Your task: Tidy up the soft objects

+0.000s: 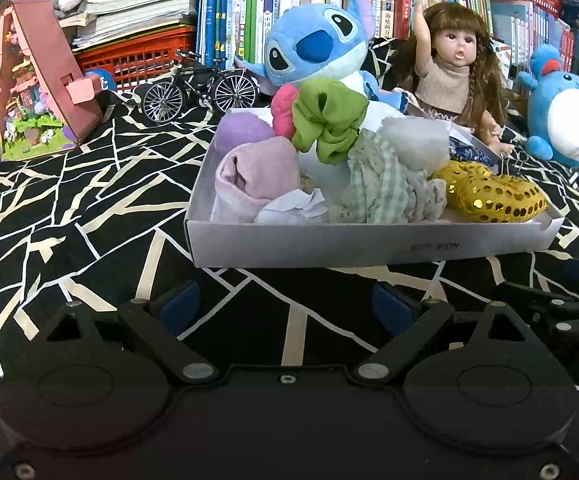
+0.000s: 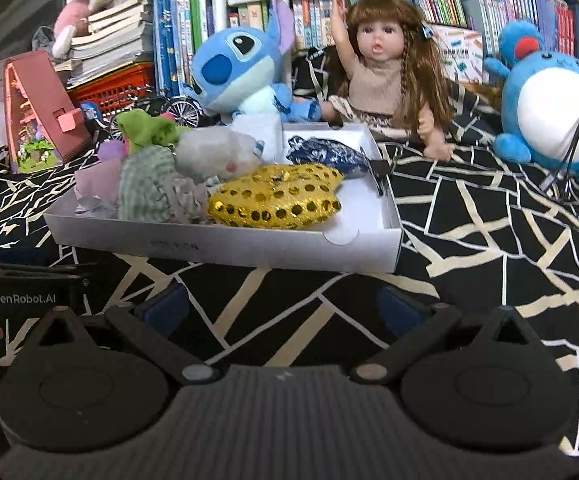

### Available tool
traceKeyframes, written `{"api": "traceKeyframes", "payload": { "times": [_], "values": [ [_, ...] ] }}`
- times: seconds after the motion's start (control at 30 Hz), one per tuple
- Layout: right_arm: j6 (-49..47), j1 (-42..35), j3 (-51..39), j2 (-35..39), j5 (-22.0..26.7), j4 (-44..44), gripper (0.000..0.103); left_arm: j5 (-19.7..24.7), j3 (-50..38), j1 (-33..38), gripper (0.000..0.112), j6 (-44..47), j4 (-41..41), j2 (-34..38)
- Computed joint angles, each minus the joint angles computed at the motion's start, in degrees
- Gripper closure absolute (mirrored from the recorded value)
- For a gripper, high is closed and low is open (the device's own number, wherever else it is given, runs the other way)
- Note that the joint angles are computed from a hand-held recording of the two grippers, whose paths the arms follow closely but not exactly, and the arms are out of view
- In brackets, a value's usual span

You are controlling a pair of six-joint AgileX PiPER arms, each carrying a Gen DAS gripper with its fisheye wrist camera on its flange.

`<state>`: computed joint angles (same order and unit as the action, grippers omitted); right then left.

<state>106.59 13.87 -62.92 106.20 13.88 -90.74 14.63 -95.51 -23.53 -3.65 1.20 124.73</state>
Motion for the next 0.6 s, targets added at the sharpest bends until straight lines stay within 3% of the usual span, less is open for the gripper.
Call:
{"api": "traceKeyframes", "payload": {
  "times": [0.13,0.4,0.6],
  "values": [
    [-11.5,-0.4,-1.7,0.9,-0.7,11.8,0.000,0.6,-0.7,-0.1,0.016,-0.4,0.8,0.4],
    [-21.9,1.2,-4.2,2.3,3.2,20.4,0.000,1.9,-1.8,-0.3,0.011,-1.9,2.5,1.0],
    [-22.6,1.1,-4.2,2.3,3.2,21.0,0.000,2.3,-2.3,-0.3,0.010,-1.2,1.8,1.3]
  ]
}}
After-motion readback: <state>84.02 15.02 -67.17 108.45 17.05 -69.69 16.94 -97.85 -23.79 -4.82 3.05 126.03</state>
